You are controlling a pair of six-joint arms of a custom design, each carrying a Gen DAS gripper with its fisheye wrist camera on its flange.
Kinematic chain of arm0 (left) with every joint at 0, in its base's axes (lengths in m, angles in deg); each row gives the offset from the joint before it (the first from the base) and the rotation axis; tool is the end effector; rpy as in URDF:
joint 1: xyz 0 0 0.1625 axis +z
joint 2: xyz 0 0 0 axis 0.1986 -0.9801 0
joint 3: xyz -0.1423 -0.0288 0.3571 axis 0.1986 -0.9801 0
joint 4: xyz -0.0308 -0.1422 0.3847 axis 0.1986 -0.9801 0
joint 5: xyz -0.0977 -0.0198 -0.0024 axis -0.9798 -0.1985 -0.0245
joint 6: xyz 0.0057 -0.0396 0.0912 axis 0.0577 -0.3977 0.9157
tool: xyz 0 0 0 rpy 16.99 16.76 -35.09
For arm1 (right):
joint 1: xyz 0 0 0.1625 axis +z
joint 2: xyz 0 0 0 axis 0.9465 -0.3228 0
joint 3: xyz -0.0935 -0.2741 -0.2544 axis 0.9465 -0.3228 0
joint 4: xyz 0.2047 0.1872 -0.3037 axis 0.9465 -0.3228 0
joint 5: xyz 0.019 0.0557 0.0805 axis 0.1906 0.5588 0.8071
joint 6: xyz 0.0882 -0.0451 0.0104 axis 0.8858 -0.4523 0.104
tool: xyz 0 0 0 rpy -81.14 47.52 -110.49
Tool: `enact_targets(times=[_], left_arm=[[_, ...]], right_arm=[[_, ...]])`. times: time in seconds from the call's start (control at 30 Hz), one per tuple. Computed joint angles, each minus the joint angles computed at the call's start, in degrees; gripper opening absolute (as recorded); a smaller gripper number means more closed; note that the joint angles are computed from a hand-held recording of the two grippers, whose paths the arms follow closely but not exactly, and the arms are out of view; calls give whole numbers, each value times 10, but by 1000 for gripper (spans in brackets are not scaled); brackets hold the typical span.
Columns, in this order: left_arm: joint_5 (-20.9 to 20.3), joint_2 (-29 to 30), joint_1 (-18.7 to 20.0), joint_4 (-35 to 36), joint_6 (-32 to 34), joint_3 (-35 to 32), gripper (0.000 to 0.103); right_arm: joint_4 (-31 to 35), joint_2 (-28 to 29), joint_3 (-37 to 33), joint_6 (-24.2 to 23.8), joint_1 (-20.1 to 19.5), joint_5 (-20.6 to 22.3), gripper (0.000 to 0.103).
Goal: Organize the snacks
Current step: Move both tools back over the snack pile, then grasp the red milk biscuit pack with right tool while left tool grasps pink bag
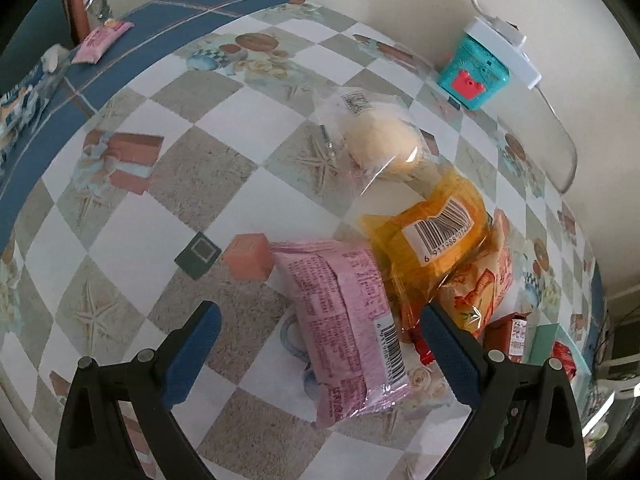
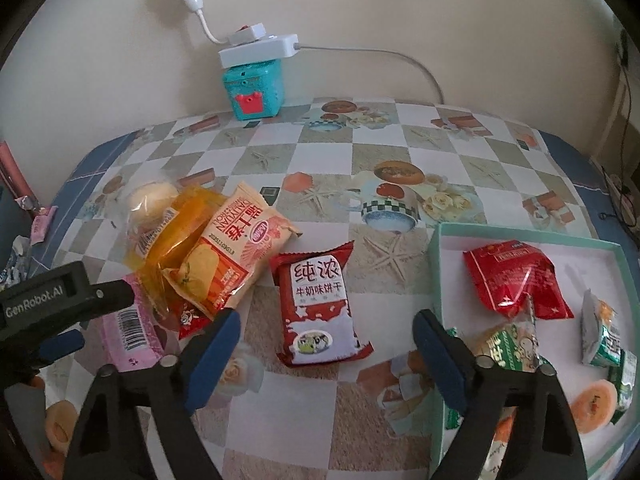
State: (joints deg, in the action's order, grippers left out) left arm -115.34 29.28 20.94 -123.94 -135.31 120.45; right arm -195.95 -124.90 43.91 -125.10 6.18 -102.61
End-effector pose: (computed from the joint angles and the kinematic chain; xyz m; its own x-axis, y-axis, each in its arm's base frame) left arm -0.3151 -0.4351 -0.0711 -0.7362 -0.5399 -0.4081 -0.2117 0.7565 -0.6188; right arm -0.0040 -0.4504 0.2589 -0.7366 -0.1271 0.6643 -0.4379 0.8382 -0.3252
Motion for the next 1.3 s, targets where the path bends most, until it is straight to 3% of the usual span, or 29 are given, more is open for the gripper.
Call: enact_targets(times=[0.2, 0.33, 0.57, 0.67, 0.87, 1.3], left_arm=[[4, 20, 5, 16, 27, -28, 94], [-3, 29, 9, 24, 35, -41, 76], [-7, 33, 10, 35, 35, -47, 68], [-6, 34, 11, 28, 37, -45, 57], [-2, 30, 7, 25, 32, -40, 45], [11, -6, -19, 42, -3, -14, 43]], right_arm=[[-12, 22, -7, -7, 2, -10, 74], [-14, 34, -11, -9, 0, -18, 69], [-4, 37, -16, 3, -7, -19, 54], [1, 34, -15, 3, -8, -15, 44], [15, 27, -15, 11, -8, -13, 43], [46, -19, -5, 21, 4, 0, 43]])
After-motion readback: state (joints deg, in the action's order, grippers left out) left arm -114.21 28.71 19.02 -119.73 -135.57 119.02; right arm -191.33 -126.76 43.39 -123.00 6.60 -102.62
